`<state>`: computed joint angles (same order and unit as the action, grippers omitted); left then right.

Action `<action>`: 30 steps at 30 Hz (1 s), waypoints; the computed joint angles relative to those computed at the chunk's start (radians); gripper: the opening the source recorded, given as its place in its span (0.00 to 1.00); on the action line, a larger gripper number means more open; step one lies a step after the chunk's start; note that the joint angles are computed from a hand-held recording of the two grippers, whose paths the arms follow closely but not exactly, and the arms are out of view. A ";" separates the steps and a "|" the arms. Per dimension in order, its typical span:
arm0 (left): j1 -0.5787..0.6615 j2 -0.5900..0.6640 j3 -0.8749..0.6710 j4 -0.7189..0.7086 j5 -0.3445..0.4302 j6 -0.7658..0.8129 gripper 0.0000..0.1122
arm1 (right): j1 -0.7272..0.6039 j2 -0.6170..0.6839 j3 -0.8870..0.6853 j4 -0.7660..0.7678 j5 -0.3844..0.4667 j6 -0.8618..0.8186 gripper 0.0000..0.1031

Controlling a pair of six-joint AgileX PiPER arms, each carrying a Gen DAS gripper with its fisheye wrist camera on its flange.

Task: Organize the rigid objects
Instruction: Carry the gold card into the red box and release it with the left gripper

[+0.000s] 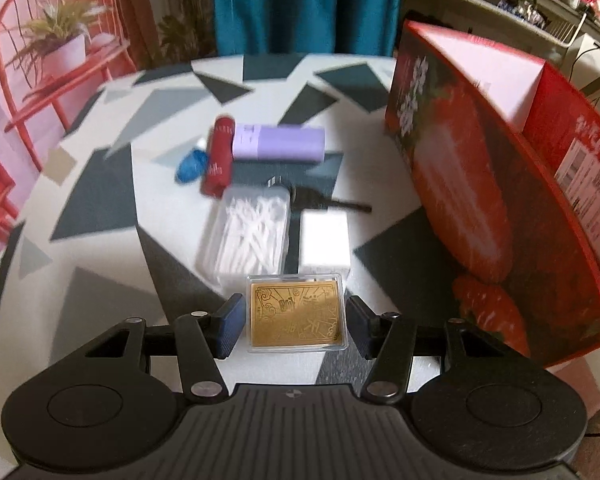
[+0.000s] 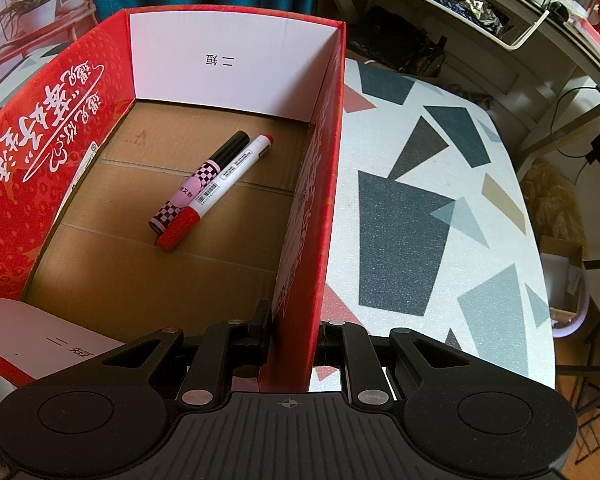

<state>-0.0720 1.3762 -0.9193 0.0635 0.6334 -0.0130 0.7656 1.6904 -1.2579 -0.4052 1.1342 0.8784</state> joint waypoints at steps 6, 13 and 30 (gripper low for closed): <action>-0.008 0.004 -0.077 -0.004 -0.005 0.057 0.51 | 0.000 -0.001 0.001 0.000 0.000 0.000 0.14; -0.059 0.039 -0.190 -0.003 -0.005 0.087 0.51 | -0.001 0.000 0.000 0.001 0.001 -0.002 0.14; -0.216 0.260 -0.451 -0.164 -0.076 0.258 0.51 | 0.000 0.008 -0.008 0.004 0.006 -0.008 0.15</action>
<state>-0.2885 1.6363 -1.3702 -0.1008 0.5570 0.2445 0.7660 1.6988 -1.2662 -0.4014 1.1404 0.8700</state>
